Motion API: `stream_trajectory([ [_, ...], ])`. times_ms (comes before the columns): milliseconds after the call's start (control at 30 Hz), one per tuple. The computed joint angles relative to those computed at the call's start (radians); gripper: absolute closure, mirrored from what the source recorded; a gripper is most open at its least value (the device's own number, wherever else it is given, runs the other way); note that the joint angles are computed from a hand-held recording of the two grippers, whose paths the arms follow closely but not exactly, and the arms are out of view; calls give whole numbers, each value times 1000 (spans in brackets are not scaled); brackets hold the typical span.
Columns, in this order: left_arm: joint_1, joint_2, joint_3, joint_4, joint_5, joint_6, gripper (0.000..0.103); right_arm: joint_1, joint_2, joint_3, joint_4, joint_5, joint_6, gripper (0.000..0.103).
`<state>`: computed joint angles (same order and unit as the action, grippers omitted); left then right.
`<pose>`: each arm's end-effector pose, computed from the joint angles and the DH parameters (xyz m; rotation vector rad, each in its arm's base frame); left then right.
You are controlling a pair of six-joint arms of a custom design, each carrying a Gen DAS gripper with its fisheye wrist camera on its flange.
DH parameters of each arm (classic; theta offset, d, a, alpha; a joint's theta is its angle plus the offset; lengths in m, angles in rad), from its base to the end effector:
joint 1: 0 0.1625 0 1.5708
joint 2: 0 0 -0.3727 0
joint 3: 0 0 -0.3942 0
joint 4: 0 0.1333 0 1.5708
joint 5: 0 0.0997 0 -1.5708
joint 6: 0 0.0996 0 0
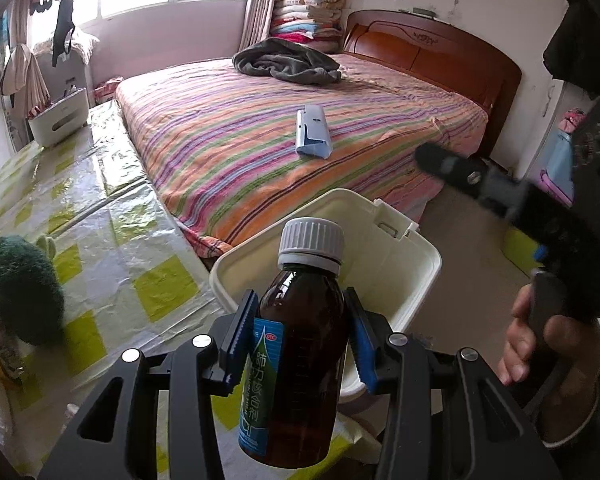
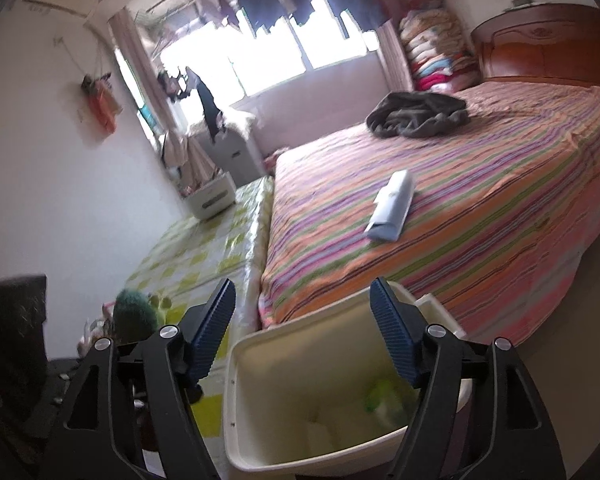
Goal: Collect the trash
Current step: 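Open the left tool to drop the brown bottle into the bin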
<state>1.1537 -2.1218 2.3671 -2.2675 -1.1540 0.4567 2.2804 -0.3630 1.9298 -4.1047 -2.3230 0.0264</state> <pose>0.0304 -0.3599 0.3459 1.0074 2.4621 -0.5988 0.3534 -0.3114 -0.0586 0.3307 -2.3963 1.4971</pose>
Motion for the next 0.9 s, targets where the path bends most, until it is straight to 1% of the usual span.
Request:
stream_trajectory([
  [233,-20,74,13,-56,19,-29,61,1,-1,6,-57,-30,-4,32],
  [400,-33,127,18,-103,34,-45,60,7,2,2,-85,-37,-18,32],
  [467,-37,134,22,-119,39,-42,53,11,3,2,-98,-42,-23,32],
  [500,-42,135,26,-133,46,-42,42,12,5,1,-104,-44,-26,32],
  [533,-49,134,34,-152,59,-44,35,13,5,1,-104,-45,-28,32],
  [600,-57,127,41,-175,73,-43,33,15,9,-6,-104,-49,-30,32],
  [633,-60,118,40,-166,72,-45,31,15,8,-6,-102,-46,-29,32],
  [767,-61,65,35,-153,68,-45,31,19,15,-20,-85,-37,-32,32],
  [833,-56,16,30,-151,55,-28,31,22,22,-33,-72,-31,-33,31],
  [900,-53,-24,25,-154,58,-9,30,21,27,-47,-56,-16,-42,31],
])
